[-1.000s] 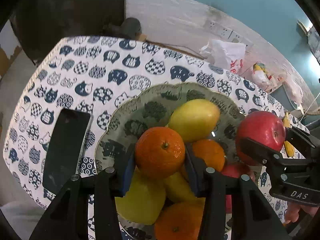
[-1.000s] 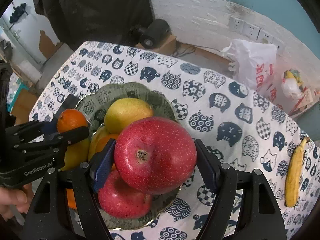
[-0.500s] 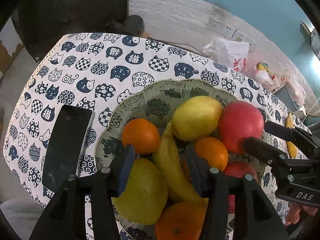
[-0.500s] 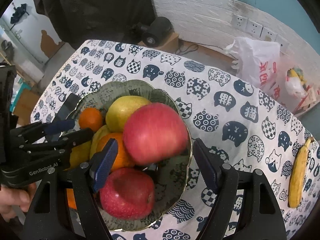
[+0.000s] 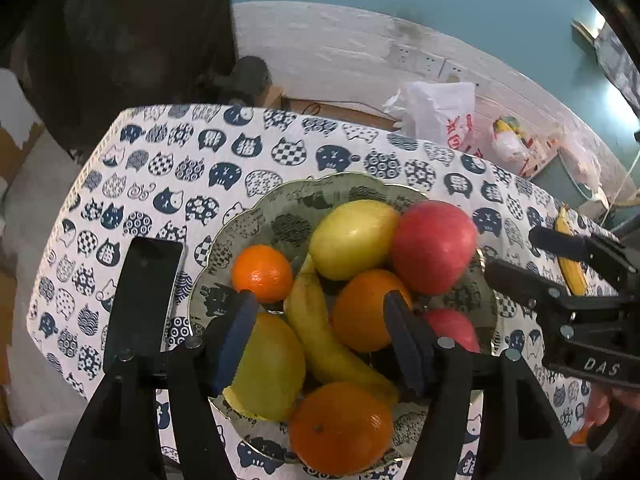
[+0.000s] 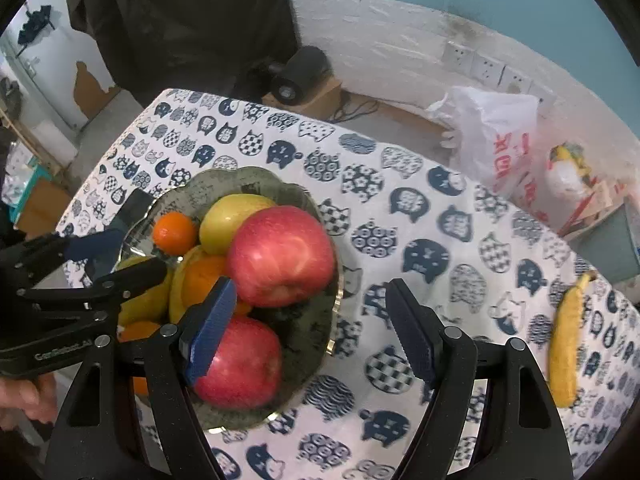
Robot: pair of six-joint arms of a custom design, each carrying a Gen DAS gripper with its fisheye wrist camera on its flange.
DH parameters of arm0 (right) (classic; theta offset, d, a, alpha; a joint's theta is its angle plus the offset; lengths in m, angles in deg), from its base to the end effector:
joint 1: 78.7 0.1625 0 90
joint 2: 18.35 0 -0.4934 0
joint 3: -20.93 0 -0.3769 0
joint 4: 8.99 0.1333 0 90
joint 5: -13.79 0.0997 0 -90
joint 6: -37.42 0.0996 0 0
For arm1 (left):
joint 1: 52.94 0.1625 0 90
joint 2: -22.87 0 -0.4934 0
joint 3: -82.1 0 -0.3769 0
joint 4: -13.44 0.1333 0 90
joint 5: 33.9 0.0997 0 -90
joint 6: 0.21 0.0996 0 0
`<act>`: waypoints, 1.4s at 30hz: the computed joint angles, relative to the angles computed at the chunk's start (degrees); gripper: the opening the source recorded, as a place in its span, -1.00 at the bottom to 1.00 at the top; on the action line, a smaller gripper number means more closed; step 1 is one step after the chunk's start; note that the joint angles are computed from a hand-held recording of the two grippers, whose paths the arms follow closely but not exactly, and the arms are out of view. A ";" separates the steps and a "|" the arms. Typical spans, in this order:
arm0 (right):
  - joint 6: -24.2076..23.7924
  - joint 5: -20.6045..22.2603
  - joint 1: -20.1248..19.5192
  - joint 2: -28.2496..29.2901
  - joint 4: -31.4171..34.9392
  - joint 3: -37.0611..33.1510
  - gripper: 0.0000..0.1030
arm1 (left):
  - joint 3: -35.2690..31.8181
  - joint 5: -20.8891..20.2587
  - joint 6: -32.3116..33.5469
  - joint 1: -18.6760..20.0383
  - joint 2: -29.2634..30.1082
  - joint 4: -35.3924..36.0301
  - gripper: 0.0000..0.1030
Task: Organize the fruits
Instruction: 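Set the apple on the plate with the right tool while the left tool releases the tangerine, then move the right tool to the tangerine while the left tool moves to the yellow banana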
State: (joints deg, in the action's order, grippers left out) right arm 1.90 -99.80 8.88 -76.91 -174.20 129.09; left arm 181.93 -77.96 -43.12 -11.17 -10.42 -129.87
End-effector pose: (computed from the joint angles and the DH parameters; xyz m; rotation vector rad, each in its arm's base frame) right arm 0.0667 -0.6344 0.2572 0.6192 -2.5147 0.3804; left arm -0.3436 -0.5816 -0.0027 0.2266 2.3644 -0.5255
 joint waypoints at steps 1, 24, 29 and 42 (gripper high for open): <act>-0.38 -0.48 0.06 -0.43 -0.47 0.29 0.52 | -0.19 -0.15 0.01 -0.26 0.02 0.52 0.36; -1.19 -7.06 -4.61 -12.92 -1.64 6.45 0.60 | -5.42 -6.00 4.65 -8.41 5.18 5.32 0.57; -1.04 -8.22 -6.65 -15.44 -1.33 7.56 0.60 | -7.52 -7.99 5.08 -9.39 7.15 6.56 0.57; 1.42 -7.94 -14.01 -20.64 2.97 8.32 0.60 | -13.12 -10.35 6.94 -10.83 12.67 10.28 0.57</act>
